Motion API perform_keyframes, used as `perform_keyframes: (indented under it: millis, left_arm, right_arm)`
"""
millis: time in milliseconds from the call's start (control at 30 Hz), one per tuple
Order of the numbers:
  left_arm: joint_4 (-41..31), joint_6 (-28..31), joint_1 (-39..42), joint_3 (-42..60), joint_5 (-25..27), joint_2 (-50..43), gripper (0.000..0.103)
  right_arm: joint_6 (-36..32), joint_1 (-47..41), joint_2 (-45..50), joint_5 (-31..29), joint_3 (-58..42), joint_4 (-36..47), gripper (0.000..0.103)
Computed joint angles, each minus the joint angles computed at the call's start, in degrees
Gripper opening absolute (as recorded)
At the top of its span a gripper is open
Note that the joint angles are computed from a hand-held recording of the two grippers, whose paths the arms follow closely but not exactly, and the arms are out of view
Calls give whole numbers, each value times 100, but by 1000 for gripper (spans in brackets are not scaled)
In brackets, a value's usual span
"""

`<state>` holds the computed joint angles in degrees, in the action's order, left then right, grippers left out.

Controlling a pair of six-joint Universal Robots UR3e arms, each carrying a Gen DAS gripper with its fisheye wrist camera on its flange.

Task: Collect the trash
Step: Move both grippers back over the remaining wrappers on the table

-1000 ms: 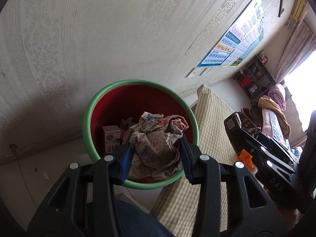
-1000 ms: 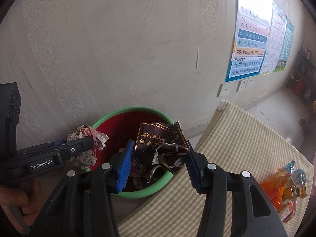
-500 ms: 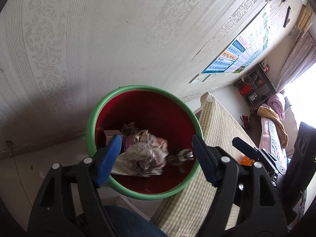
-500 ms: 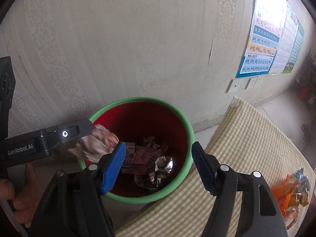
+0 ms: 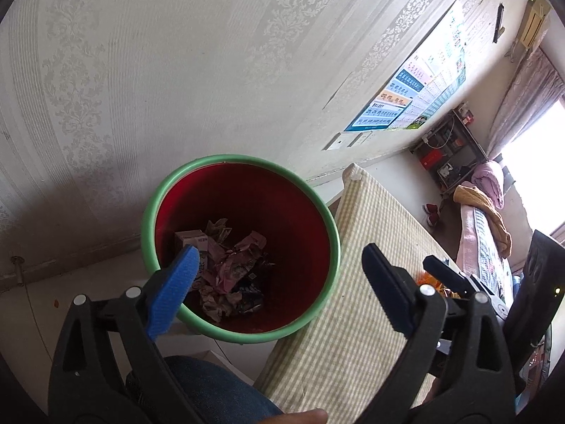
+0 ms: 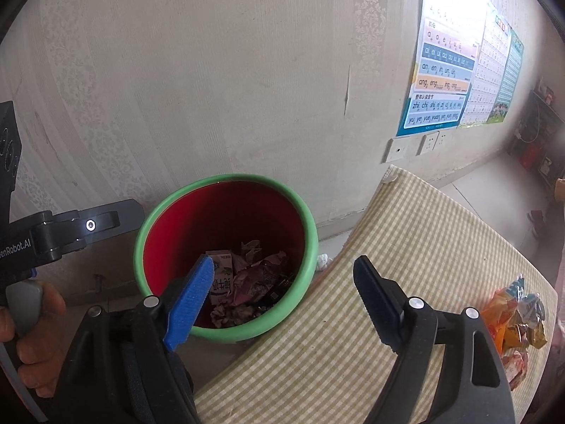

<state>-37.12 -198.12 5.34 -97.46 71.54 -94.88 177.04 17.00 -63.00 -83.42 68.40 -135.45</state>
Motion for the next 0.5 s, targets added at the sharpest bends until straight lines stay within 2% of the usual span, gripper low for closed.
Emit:
perform_keyframes:
  millis: [300,500]
  left_arm:
    - [-117,-194,-997,655,288,-348,95]
    - [-240,-370,-1813,1344,508,-860,95]
  right_arm:
    - [2,-683,-1399,106,1727,-460,82]
    - [-176,-1540,-2531,313,2998,-582,83]
